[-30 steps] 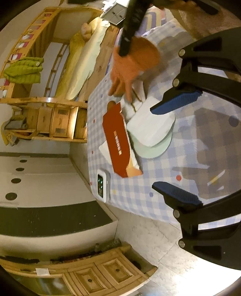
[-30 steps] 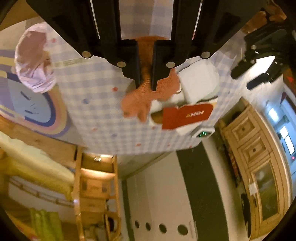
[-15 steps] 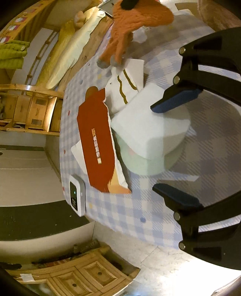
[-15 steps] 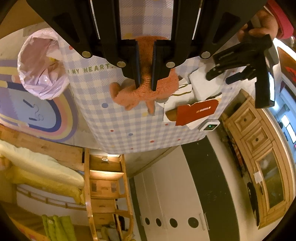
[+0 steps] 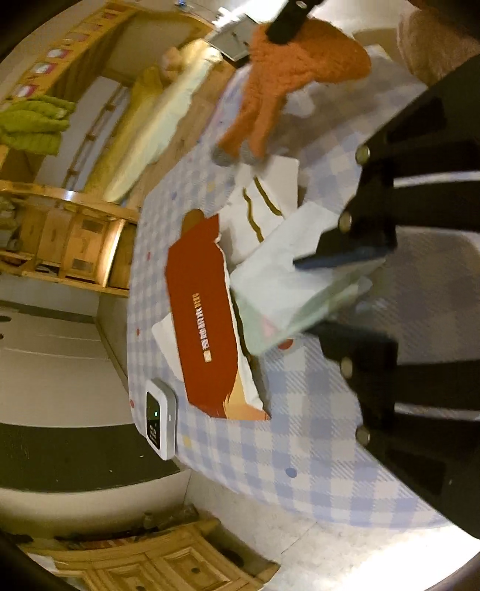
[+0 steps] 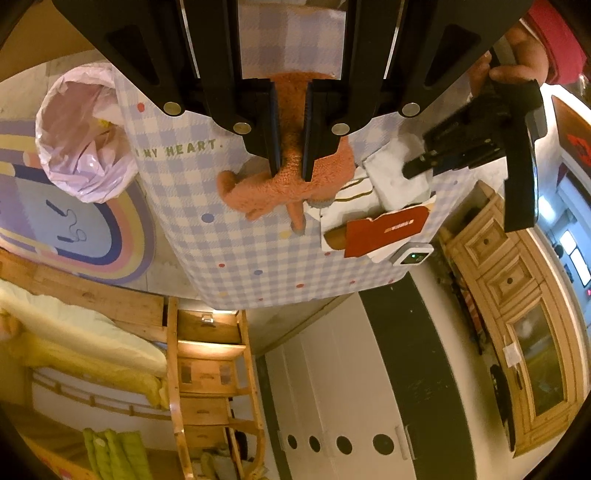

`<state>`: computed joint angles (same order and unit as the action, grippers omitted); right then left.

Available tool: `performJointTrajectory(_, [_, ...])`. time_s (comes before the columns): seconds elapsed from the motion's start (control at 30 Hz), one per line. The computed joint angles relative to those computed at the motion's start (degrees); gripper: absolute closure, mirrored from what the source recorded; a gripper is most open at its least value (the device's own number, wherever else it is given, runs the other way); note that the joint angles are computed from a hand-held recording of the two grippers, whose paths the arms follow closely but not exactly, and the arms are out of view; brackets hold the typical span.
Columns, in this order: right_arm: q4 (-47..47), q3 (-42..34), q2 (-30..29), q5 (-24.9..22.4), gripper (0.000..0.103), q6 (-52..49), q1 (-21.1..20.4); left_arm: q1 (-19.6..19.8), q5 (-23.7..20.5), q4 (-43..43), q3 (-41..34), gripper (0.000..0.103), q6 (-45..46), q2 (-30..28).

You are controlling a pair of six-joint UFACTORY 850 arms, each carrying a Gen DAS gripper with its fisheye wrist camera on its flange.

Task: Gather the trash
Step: 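Grasp the white paper sheet with the left gripper while the right gripper holds the glove, then carry glove and paper over the bin and open both grippers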

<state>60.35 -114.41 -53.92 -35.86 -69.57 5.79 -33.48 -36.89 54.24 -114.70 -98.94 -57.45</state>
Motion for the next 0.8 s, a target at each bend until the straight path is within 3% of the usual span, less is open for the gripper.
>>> performJointTrajectory(0.1, [1.8,2.8,2.1,0.8,0.092,-2.6,-0.6,-0.7,3.5,9.8,7.5,0.096,-12.5,4.8])
performJointTrajectory(0.23, [3.0,3.6,3.8,-1.1,0.092,-3.4,-2.0,-2.7,0.8,17.6,11.9,0.098,-19.6,8.5])
performJointTrajectory(0.37, [6.6,6.8,6.7,0.9,0.092,-8.7,-2.9,-5.1,-3.0,19.7,13.0,0.098,-17.5,10.2])
performJointTrajectory(0.53, [8.5,7.5,7.3,-0.2,0.092,-10.0,-4.4,-6.5,-3.3,20.1,10.9,0.098,-13.4,9.8])
performJointTrajectory(0.63, [7.8,7.0,7.1,-0.7,0.092,-8.4,-5.3,-7.1,-2.9,20.3,7.6,0.098,-10.9,8.1])
performJointTrajectory(0.8, [6.2,5.7,6.3,-2.2,0.092,-4.7,-7.2,-7.8,-1.9,15.2,-4.5,0.098,0.7,1.3])
